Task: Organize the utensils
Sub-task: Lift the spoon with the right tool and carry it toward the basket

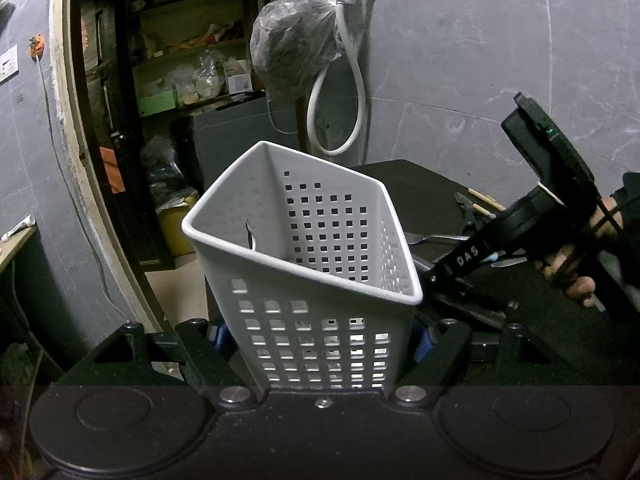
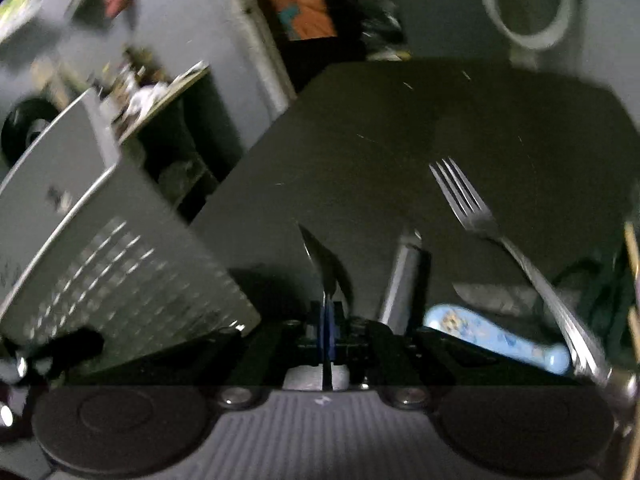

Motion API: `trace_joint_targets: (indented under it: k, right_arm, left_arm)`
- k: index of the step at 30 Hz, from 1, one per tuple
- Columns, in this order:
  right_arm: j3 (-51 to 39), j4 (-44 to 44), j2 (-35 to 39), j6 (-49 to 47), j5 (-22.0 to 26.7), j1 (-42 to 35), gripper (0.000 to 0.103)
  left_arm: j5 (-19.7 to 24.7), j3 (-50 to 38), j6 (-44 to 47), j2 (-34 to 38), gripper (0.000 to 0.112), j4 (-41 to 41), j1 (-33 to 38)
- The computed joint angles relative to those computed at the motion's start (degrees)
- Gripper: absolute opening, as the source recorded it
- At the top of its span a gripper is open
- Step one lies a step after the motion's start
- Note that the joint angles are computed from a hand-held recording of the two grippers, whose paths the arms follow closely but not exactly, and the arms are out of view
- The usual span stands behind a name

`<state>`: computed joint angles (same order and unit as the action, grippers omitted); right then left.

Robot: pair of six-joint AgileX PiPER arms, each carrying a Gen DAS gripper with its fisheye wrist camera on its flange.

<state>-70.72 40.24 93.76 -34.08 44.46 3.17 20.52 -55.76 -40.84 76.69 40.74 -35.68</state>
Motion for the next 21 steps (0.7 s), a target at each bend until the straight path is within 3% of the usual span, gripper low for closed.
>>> trace_joint_targets:
  k: [5,11,16,21]
  right_arm:
    - [-2.0,4.9,3.5,-0.4,1.3,-4.3,0.003]
    - [-2.8,0.2,3.3,-1.0,-0.1,-2.2,0.002]
    - [-2.6,-11.1,0.4,5.4,-2.2,3.6,0.003]
    - [-3.8,-13.0,0.7,9.7,-1.8,4.7,0.002]
  left_arm:
    - [0.1,0.0,0.2,-0.1,0.08,-0.1,0.0]
    - [0.0,0.0,0.1,0.1,0.08,0.1,0.0]
    - [0.1,-0.2,-0.1,0.4,0.08,0.2,-0.1]
    - [0.0,-0.1,0.5,0.4,0.079,-0.6,0.0]
